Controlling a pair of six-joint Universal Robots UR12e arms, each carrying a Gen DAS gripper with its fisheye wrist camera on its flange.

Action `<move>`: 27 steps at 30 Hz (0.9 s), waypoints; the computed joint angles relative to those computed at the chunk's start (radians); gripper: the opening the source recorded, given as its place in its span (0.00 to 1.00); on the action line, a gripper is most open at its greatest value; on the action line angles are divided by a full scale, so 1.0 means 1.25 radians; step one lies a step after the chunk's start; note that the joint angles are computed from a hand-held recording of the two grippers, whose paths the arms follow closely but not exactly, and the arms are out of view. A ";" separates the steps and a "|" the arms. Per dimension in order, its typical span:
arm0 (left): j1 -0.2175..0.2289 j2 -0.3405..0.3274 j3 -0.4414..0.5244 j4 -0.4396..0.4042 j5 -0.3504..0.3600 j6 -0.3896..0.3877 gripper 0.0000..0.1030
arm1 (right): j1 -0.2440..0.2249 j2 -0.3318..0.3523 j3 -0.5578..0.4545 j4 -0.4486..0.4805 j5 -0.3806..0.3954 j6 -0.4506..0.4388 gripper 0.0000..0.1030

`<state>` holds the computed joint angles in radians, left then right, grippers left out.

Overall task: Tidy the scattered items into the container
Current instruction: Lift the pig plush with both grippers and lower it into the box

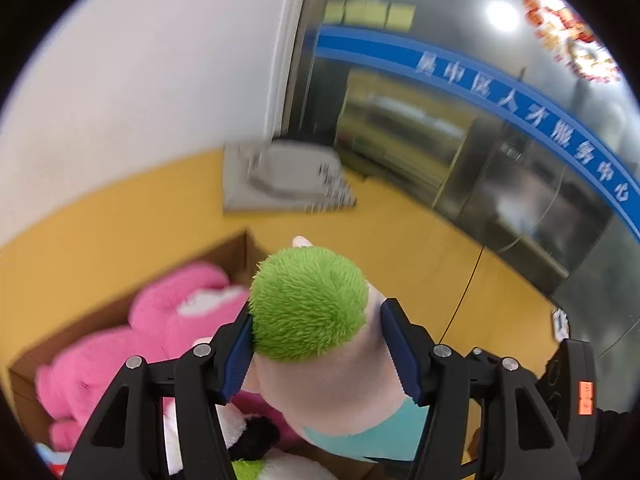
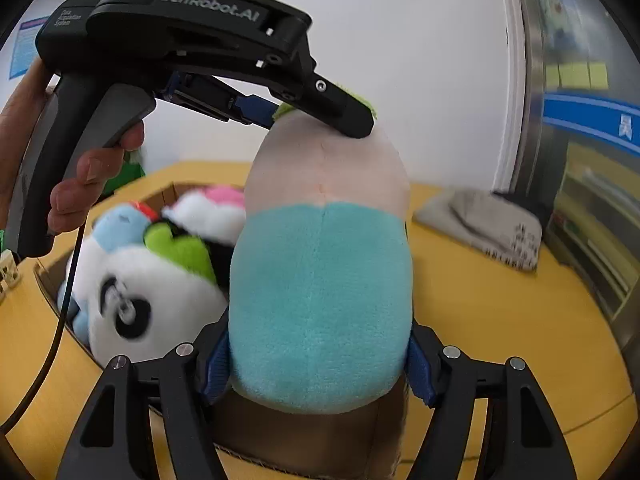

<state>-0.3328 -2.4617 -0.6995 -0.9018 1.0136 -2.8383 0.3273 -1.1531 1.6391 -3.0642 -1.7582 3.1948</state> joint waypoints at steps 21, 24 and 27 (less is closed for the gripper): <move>-0.040 -0.082 0.114 -0.193 0.102 0.097 0.63 | -0.013 -0.092 0.043 0.150 0.061 -0.003 0.70; -0.044 -0.073 0.098 -0.176 0.120 0.097 0.63 | -0.024 -0.063 0.002 0.271 0.087 -0.006 0.54; -0.042 -0.037 0.030 -0.092 0.119 0.091 0.62 | -0.030 -0.057 0.004 0.287 0.124 -0.001 0.54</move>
<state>-0.3853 -2.5078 -0.6619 -1.0169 1.1618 -2.7245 0.2900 -1.2249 1.6440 -2.7056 -1.6030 3.1931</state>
